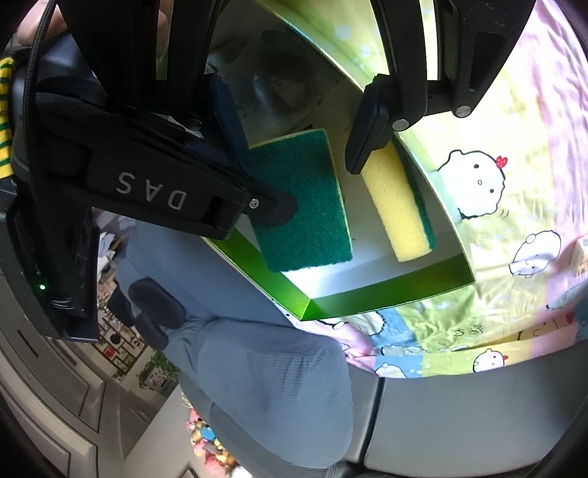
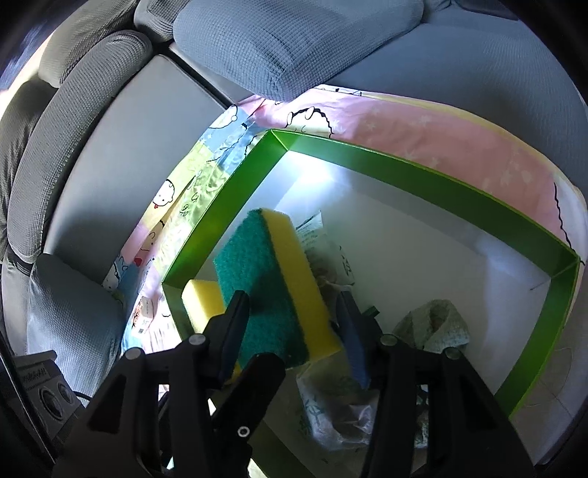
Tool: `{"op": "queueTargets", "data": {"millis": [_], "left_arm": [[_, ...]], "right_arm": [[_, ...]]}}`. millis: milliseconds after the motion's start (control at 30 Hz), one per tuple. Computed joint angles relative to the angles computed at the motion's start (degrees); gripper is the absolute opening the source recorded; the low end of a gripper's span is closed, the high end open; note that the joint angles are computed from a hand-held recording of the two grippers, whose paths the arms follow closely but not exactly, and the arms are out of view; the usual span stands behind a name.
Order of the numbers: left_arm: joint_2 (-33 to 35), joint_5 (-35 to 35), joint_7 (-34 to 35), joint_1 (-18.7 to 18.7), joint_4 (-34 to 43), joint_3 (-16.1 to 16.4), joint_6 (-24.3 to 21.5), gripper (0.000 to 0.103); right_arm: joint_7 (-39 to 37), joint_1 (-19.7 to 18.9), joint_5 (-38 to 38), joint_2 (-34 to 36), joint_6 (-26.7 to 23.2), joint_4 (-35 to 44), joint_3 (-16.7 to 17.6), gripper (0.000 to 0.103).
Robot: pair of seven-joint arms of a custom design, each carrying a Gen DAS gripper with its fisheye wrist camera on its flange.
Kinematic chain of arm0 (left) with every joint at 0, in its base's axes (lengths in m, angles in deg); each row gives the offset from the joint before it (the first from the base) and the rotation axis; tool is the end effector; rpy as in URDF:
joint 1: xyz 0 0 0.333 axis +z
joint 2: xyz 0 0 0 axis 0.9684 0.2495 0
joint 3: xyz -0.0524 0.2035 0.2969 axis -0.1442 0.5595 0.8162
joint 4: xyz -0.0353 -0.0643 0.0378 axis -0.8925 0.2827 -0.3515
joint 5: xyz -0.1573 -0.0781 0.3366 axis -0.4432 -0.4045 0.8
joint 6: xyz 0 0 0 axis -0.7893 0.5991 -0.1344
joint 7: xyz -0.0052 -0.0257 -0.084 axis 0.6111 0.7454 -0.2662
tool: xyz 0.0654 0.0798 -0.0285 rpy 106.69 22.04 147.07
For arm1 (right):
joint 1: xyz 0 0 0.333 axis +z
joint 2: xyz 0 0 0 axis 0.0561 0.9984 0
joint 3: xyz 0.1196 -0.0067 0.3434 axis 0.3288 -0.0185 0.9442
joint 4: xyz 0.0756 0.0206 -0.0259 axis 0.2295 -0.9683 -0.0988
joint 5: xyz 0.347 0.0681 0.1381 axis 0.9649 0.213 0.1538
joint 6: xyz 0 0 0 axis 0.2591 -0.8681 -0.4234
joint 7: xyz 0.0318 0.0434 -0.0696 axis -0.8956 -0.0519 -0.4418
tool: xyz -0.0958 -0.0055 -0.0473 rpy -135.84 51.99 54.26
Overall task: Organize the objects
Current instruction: 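Open the right gripper to release the sponge into the box, then move the right gripper away from the box toward the tissue pack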
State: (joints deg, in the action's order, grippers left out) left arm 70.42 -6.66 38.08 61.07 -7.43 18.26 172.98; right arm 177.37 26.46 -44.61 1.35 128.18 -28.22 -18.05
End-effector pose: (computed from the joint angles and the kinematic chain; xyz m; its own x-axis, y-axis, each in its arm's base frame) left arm 0.6926 -0.3651 0.5537 -0.6389 -0.6330 0.4372 -0.7305 0.3209 -0.6029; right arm 0.6553 0.2826 0.5493 -0.5536 -0.6715 -0.4926 -0.5220 0.7407 -0.4229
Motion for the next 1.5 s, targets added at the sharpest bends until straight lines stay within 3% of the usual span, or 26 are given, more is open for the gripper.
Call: {"op": "queueTargets", "data": {"millis": [733, 833, 1033, 1133, 1233, 1333, 1500], "left_arm": [[-10.10, -13.37, 10.10, 6.50, -12.06, -1.39, 8.44, 0.056], [-11.12, -17.33, 13.25, 7.79, -14.08, -1.95, 9.86, 0.062], [-12.64, -18.63, 11.17, 8.08, -17.04, -0.27, 12.23, 0.062], [-13.75, -20.50, 10.79, 8.59, -19.12, 0.10, 15.10, 0.070], [-14.54, -19.63, 8.23, 8.43, -20.69, 1.28, 17.25, 0.071], [-15.66, -18.66, 5.70, 8.36, -22.97, 2.32, 20.13, 0.081], [-16.94, -13.86, -1.15, 8.05, -25.84, 4.42, 23.75, 0.082]], "right_arm": [[5.46, 4.97, -12.03, -0.98, -7.11, 5.17, -0.77, 0.071], [4.97, 5.18, -12.88, -0.57, -7.41, 6.13, -0.46, 0.074], [3.19, 6.55, -14.20, 0.69, -11.70, 9.39, -0.43, 0.078], [2.55, 7.01, -14.60, 1.16, -12.84, 10.50, -0.43, 0.080], [1.49, 7.51, -14.83, 1.75, -13.81, 11.86, -0.33, 0.081], [0.38, 8.07, -14.89, 2.53, -14.81, 13.48, -0.36, 0.084], [-2.39, 8.48, -14.45, 4.18, -14.12, 16.05, -0.36, 0.089]]}}
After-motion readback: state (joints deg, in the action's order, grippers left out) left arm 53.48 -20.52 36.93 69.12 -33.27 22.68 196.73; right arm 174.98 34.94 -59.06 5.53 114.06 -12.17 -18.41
